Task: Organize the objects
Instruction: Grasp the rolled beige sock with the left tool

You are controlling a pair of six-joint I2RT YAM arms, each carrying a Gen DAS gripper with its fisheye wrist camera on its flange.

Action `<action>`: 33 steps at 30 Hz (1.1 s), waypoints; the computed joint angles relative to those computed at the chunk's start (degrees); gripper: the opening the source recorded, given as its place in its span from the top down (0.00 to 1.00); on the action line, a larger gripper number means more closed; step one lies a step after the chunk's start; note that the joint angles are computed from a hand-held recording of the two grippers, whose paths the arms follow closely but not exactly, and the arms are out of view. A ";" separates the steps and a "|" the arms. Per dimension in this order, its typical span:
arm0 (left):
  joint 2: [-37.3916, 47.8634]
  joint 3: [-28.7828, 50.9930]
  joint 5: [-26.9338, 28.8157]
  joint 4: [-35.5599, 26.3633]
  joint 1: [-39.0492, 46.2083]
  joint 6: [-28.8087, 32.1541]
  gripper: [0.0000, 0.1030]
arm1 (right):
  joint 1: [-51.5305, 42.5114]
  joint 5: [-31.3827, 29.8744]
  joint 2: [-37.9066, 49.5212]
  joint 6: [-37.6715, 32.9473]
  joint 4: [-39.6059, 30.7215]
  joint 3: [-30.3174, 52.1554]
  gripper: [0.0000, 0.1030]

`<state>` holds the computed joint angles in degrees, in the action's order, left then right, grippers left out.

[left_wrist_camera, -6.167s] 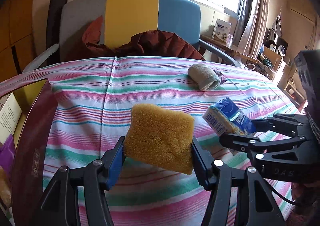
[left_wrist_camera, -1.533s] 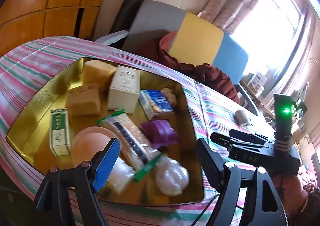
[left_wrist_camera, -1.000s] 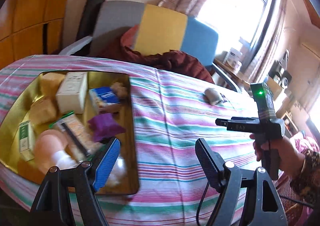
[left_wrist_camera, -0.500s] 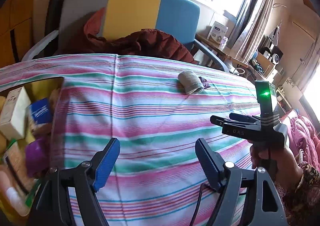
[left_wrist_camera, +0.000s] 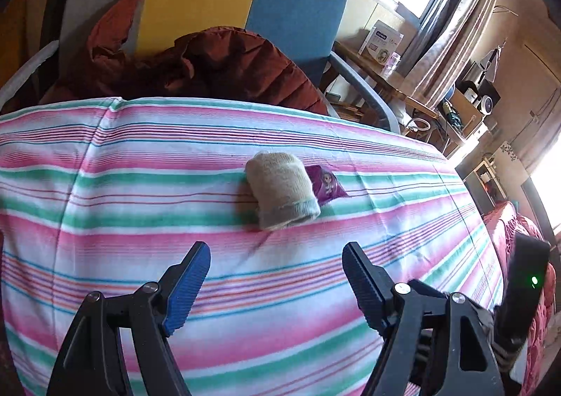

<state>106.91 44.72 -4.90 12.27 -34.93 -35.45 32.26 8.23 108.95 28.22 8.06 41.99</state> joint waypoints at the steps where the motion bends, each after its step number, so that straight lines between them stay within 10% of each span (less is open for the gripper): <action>1: 2.28 2.75 0.13 -0.73 0.25 0.03 0.23 | -0.96 -0.52 -0.52 0.49 -0.20 -0.36 0.22; 11: 16.09 17.66 -2.18 -4.07 0.88 1.39 0.24 | -5.40 -1.38 -2.77 1.03 -1.14 -0.81 0.22; 14: 17.62 17.94 -1.90 -3.53 1.00 1.75 0.40 | -6.74 -3.28 -1.79 1.71 -1.17 -0.33 0.22; 33: 3.22 -16.24 -4.61 21.84 4.92 6.52 0.51 | -3.86 -1.94 -1.79 1.07 5.89 -3.46 0.22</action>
